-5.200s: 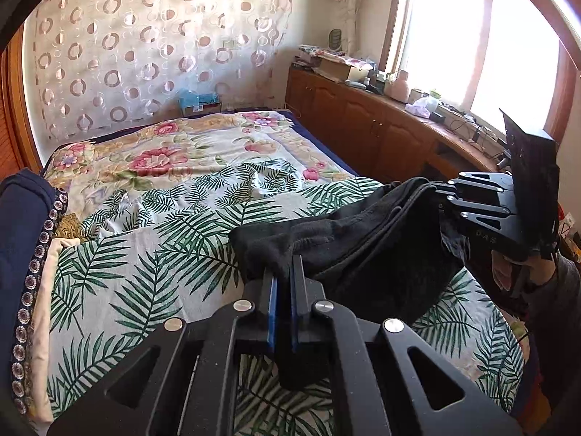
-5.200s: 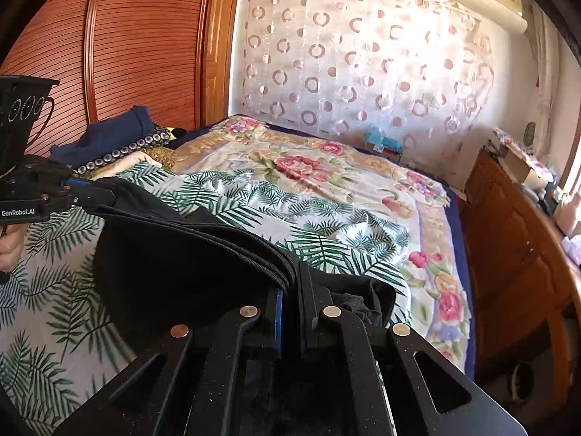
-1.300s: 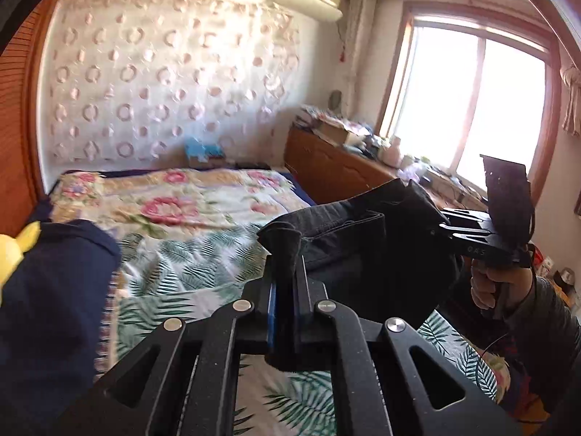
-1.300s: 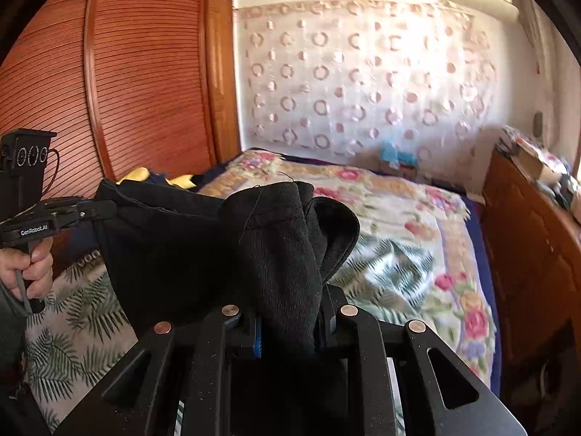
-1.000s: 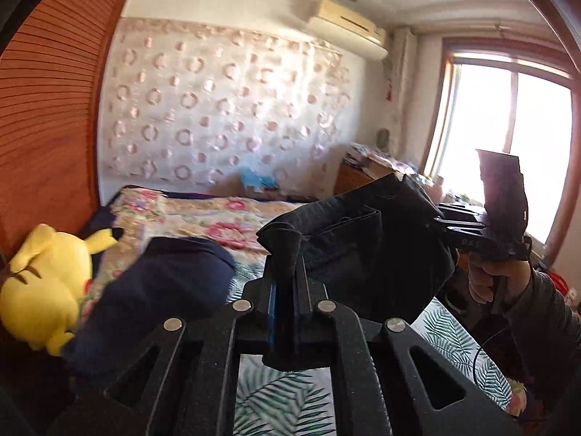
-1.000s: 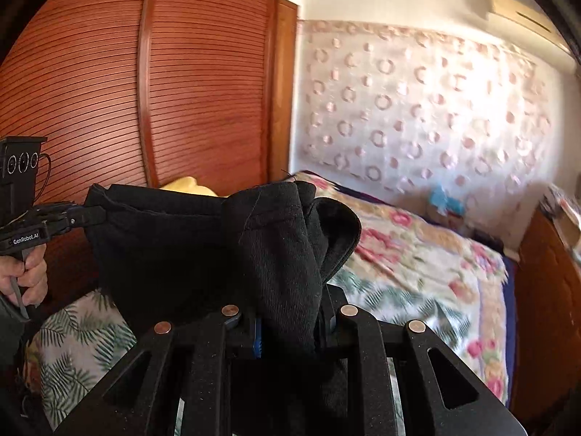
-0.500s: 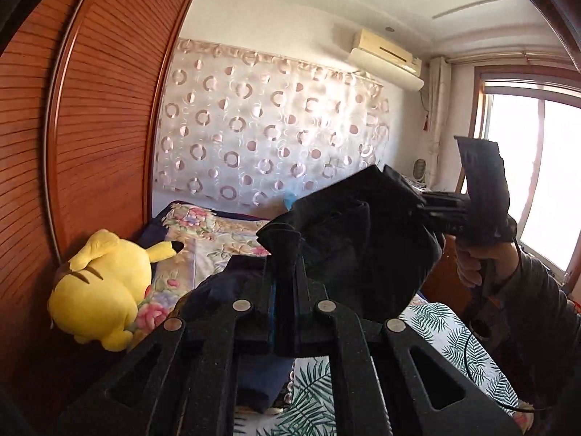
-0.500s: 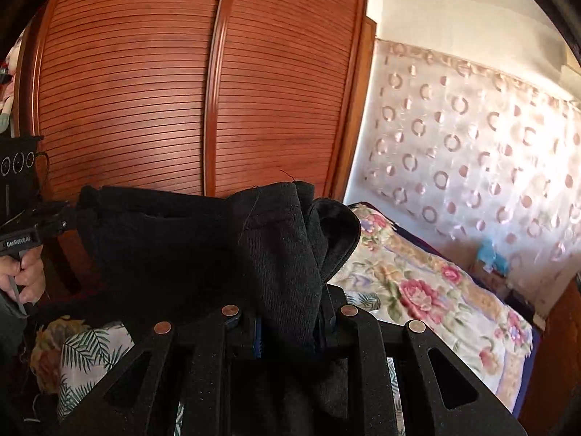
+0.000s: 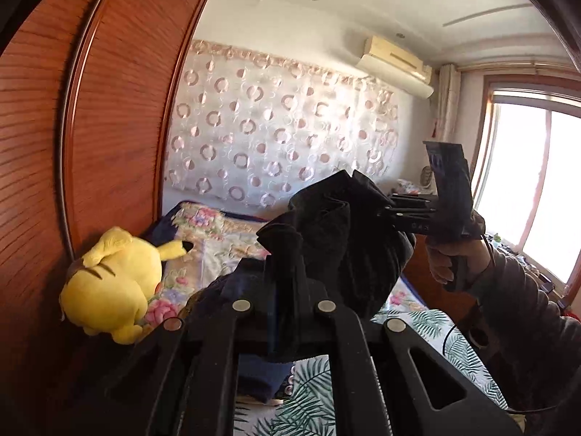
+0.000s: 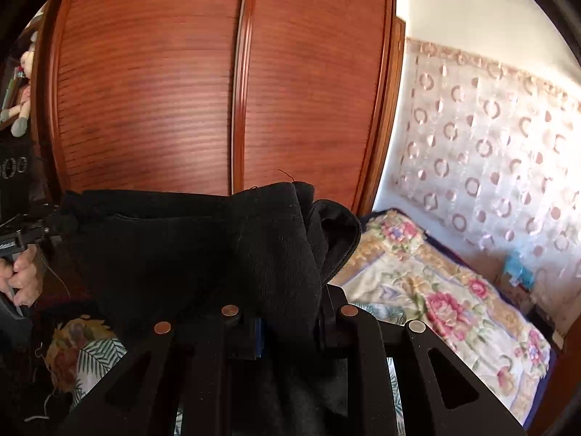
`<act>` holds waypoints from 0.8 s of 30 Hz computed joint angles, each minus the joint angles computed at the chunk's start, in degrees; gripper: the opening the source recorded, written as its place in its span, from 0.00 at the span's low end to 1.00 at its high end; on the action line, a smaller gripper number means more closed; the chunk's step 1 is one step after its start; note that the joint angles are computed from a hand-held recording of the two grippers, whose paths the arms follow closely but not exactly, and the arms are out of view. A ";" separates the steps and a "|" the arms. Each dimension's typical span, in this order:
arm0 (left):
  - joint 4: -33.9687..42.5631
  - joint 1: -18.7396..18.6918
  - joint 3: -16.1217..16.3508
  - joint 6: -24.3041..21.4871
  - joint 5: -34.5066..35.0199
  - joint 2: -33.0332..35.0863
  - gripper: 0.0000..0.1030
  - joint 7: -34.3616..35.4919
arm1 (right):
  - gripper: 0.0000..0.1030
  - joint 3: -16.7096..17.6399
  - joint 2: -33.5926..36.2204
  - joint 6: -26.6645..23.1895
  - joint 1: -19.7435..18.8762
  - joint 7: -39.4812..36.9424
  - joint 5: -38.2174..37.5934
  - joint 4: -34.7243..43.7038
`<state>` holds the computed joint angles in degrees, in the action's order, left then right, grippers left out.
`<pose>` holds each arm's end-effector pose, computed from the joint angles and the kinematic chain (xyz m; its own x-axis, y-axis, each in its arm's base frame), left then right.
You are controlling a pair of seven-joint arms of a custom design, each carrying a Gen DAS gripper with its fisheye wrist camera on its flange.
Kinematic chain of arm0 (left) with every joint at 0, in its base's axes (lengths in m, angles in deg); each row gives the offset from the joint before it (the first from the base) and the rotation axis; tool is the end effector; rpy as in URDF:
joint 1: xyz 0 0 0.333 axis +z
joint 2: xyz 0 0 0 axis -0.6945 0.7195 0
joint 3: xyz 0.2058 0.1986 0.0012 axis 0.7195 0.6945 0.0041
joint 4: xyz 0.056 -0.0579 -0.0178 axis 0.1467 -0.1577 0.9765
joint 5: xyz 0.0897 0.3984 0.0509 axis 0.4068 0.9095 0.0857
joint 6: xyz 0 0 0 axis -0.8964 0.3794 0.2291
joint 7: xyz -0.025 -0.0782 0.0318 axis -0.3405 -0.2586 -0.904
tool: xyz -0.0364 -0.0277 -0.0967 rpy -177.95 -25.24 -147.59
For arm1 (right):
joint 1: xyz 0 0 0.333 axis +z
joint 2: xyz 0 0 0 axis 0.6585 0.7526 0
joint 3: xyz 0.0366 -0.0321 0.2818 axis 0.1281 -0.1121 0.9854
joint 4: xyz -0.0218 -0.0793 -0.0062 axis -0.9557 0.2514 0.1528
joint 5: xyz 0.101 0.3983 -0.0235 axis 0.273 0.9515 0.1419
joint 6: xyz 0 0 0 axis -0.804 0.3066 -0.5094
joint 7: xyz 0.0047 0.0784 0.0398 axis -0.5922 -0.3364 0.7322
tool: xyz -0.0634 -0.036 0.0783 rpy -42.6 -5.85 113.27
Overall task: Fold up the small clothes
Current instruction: 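Carry the folded T-shirt with both grippers onto the navy clothes stack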
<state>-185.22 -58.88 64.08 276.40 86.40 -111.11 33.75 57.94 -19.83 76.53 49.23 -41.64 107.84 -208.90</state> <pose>0.3697 -0.1954 0.4114 -0.3269 -0.9105 0.2531 -0.3921 -0.1130 -0.9130 0.5641 0.0100 0.4978 0.7282 -0.6640 0.1700 -0.2388 -0.4782 -0.8452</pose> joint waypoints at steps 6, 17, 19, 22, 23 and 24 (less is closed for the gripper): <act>7.01 3.13 -4.01 -2.87 -9.56 12.50 0.07 6.80 | 0.20 4.87 17.45 6.70 -0.57 9.67 -7.28 14.48; 17.48 -2.97 -4.62 -3.01 -44.43 22.51 0.08 36.46 | 0.30 15.04 27.63 18.87 -3.68 13.21 -7.28 20.70; 17.69 -3.86 -3.42 -3.63 -44.59 22.90 0.09 36.81 | 0.40 15.67 27.71 22.34 -3.29 15.92 -8.24 19.66; 17.57 -5.37 -2.85 -1.92 -46.58 23.27 0.17 39.57 | 0.49 19.18 25.19 26.45 -5.39 9.39 -0.55 16.43; 17.31 -5.75 -2.81 -1.50 -46.92 23.12 0.27 40.24 | 0.49 20.33 24.13 27.62 -6.12 5.12 4.46 15.52; 16.86 -5.92 -2.73 -1.61 -46.39 22.71 0.34 40.06 | 0.49 20.46 23.12 27.96 -6.04 2.50 7.92 14.62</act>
